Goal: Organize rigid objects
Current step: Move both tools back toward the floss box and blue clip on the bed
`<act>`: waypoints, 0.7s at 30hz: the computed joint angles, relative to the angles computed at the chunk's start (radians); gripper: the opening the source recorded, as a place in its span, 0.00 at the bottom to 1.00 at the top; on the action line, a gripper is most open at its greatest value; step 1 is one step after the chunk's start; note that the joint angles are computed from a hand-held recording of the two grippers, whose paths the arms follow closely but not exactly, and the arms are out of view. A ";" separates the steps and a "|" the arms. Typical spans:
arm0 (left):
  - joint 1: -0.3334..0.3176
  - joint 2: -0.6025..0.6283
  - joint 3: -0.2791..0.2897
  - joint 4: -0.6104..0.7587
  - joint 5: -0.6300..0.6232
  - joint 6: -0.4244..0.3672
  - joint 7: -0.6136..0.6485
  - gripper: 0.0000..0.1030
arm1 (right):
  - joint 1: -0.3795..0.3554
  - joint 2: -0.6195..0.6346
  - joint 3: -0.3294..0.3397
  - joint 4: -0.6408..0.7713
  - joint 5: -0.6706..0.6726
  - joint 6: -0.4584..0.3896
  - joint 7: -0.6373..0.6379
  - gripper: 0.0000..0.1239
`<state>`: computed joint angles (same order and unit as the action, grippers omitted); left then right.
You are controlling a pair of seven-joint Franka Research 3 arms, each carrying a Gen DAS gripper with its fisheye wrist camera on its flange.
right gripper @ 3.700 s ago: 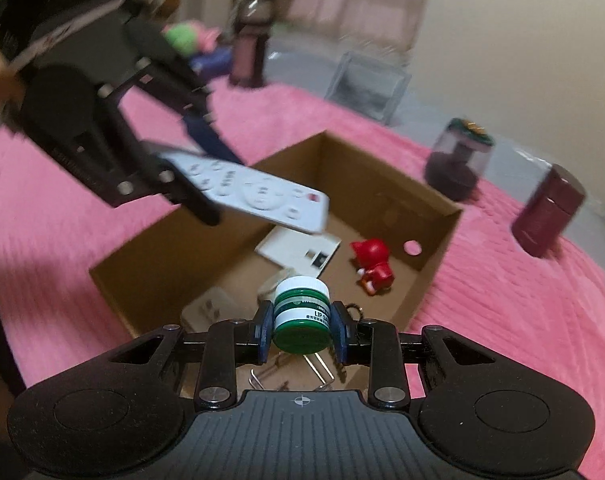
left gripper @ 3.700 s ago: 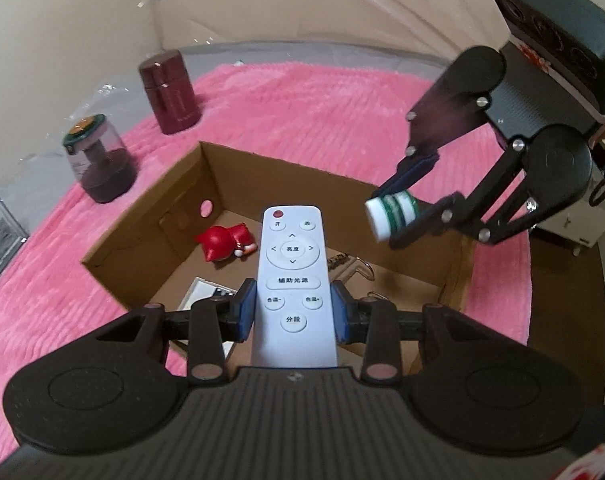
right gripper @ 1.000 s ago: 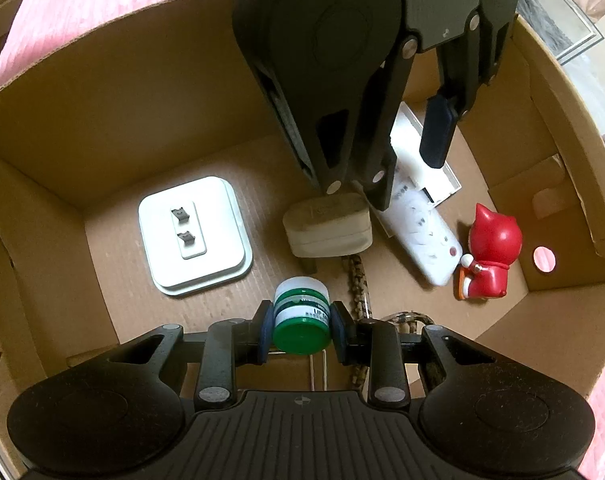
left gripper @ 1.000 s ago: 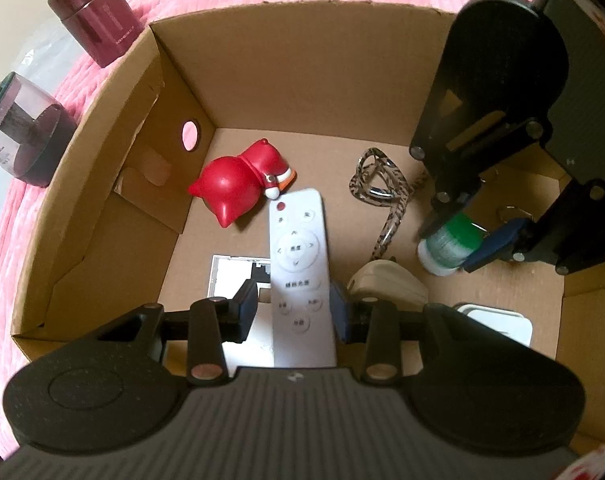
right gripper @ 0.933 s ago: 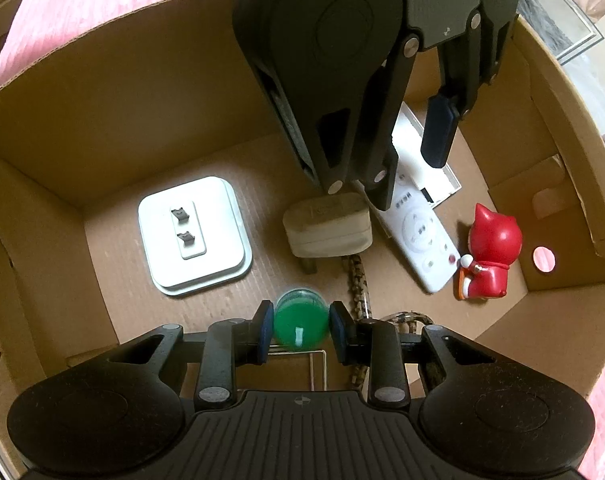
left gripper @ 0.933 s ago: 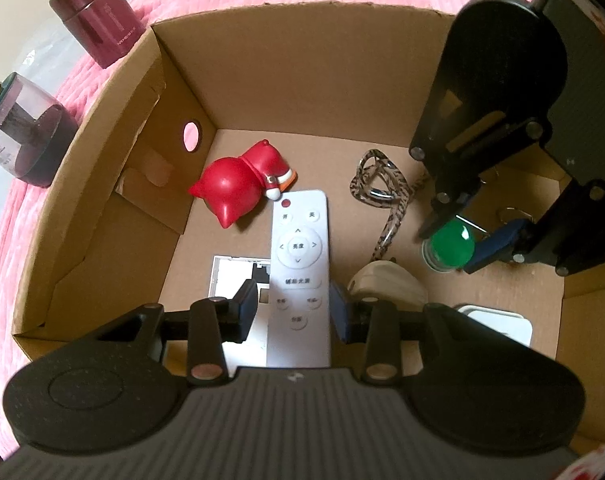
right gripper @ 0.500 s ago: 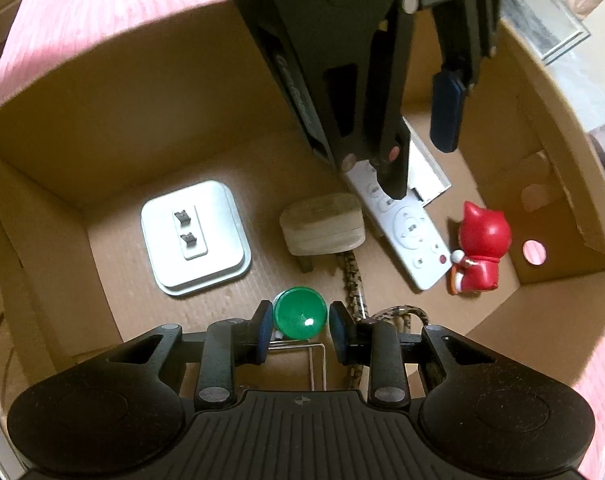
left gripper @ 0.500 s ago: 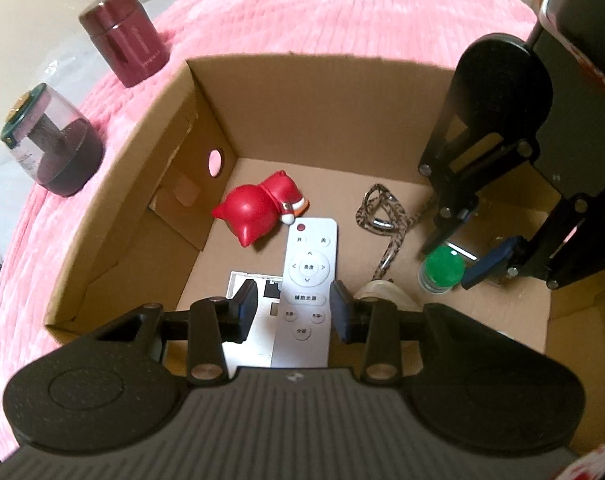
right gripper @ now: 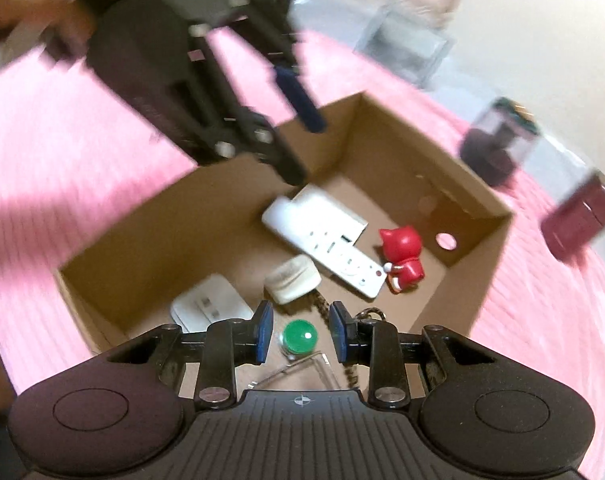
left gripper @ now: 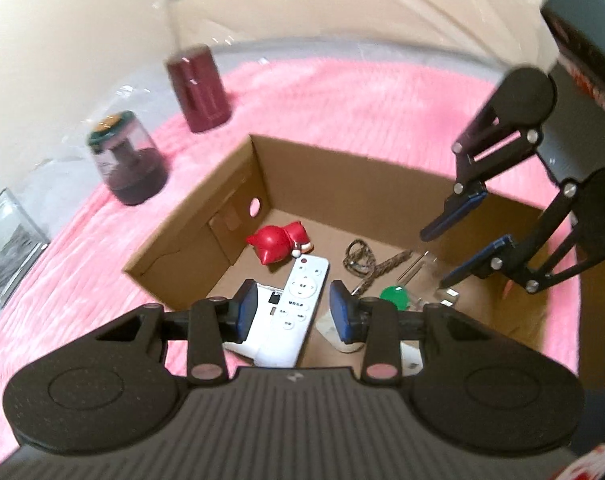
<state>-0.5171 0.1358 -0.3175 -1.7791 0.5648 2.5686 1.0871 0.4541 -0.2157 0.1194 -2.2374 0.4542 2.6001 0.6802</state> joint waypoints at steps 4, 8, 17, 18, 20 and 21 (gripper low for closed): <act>-0.007 -0.126 -0.005 -0.128 0.092 0.051 -0.234 0.33 | 0.019 -0.099 0.015 -0.105 0.064 0.133 0.087 0.22; 0.019 -0.259 -0.052 -0.253 0.213 0.051 -0.488 0.33 | 0.088 -0.191 0.004 -0.198 0.159 0.265 0.154 0.22; 0.080 -0.572 -0.195 -0.484 0.255 -0.078 -0.853 0.39 | 0.216 -0.328 0.088 -0.347 0.222 0.537 0.381 0.22; 0.079 -0.606 -0.206 -0.505 0.246 -0.100 -0.872 0.39 | 0.217 -0.337 0.107 -0.356 0.218 0.553 0.412 0.22; 0.074 -0.689 -0.234 -0.557 0.225 -0.155 -0.926 0.41 | 0.217 -0.345 0.145 -0.367 0.214 0.585 0.477 0.22; 0.067 -0.724 -0.241 -0.580 0.210 -0.177 -0.941 0.44 | 0.218 -0.349 0.163 -0.372 0.212 0.601 0.506 0.22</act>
